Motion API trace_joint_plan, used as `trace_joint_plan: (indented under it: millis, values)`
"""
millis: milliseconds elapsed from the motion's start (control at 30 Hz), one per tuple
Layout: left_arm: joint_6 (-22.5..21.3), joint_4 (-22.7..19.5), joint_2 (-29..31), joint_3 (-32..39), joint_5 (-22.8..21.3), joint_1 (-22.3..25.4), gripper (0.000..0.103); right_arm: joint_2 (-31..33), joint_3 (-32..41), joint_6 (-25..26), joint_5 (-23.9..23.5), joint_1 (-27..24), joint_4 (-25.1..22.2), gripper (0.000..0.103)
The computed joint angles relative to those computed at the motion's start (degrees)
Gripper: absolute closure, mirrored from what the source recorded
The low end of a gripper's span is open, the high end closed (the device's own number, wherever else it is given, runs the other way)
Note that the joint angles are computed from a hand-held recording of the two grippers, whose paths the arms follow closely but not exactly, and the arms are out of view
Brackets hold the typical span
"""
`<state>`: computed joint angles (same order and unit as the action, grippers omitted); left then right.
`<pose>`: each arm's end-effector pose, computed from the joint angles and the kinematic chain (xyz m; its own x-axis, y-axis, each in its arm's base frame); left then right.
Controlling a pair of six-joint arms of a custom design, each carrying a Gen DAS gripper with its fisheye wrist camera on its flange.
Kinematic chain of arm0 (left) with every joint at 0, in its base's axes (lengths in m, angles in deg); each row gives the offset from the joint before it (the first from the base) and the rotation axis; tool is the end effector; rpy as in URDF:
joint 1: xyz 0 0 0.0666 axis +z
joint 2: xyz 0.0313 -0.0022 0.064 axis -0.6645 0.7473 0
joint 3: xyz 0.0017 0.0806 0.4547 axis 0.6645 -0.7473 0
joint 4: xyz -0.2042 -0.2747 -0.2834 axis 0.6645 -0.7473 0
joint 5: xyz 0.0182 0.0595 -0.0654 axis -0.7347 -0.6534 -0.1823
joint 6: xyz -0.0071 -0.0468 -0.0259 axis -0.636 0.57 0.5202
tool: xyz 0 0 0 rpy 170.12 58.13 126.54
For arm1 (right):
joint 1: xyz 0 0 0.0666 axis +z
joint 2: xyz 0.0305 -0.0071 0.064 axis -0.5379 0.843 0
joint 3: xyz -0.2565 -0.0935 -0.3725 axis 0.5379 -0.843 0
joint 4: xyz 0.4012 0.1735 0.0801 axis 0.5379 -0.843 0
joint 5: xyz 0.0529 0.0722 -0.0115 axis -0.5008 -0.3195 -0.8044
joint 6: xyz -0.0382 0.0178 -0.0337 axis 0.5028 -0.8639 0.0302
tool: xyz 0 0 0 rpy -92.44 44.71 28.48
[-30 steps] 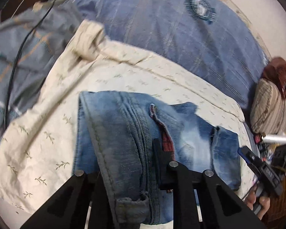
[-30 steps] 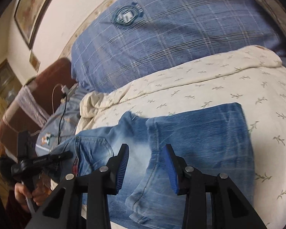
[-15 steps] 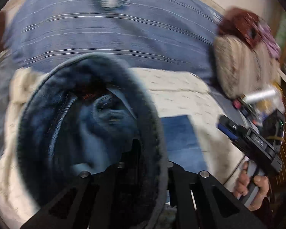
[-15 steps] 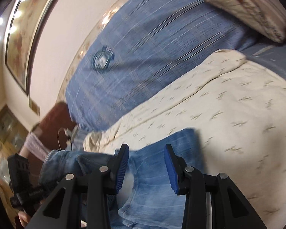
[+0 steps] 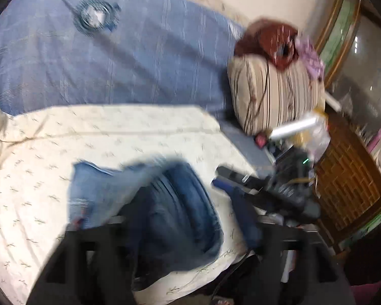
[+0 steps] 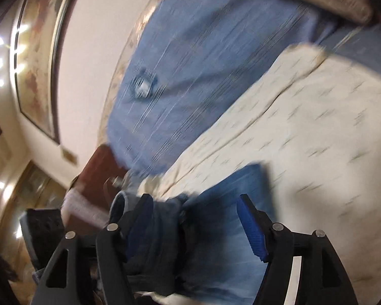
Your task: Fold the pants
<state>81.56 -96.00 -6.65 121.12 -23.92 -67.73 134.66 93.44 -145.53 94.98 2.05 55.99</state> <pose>0.4602 -0.2482 0.4206 -0.6370 0.3472 -0.6882 0.7280 0.5644 -0.3891 0.3513 0.2358 0.3173 -0.5446 0.7046 -0.4549 0.0715 0.5794 0.8119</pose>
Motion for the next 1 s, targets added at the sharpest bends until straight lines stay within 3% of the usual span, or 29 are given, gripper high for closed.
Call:
trace_joint_plan:
  millis: [67,133,267,400,500,600,767,833,933,1000]
  values:
    - [-0.3,0.6,-1.3,-0.7,1.8,2.4,0.032,2.3,1.9,0.7,-0.6,0.7,0.1,0.032]
    - [0.2,2.1,-1.7,-1.6,0.0,3.4,0.031,4.1,3.7,1.8,-1.1,1.4,-0.8,0.032]
    - [-3.5,-1.2,-2.1,-5.1,-0.8,6.1,0.031,5.7,6.7,3.4,2.2,2.6,-7.1,0.028]
    - [-4.4,-0.3,-1.7,-9.3,-3.0,6.4,0.031,4.9,5.2,0.8,1.8,1.4,-7.5,0.028]
    - [-5.6,1.8,-2.6,-12.7,-2.8,6.4,0.031,3.5,2.6,-2.1,-0.4,0.1,-5.1,0.028]
    - [-4.7,3.0,-2.7,-13.7,-1.7,5.5,0.031,2.3,1.3,-1.4,-2.3,0.0,-3.4,0.028]
    - [-8.2,3.9,-2.9,-13.8,-5.5,2.3,0.031,3.0,0.2,-3.0,-9.1,1.3,4.8,0.028]
    - [-8.9,4.3,-3.7,-14.2,-5.2,2.8,0.031,4.1,1.8,-2.5,-9.7,2.2,3.6,0.028]
    - [-10.0,5.0,-5.5,-14.9,-4.3,4.5,0.031,7.9,6.9,-2.6,-12.0,2.6,-3.0,0.028]
    - [-10.2,5.1,-6.0,-15.0,-4.8,5.5,0.031,9.9,9.0,-4.1,-12.8,2.6,-5.0,0.028]
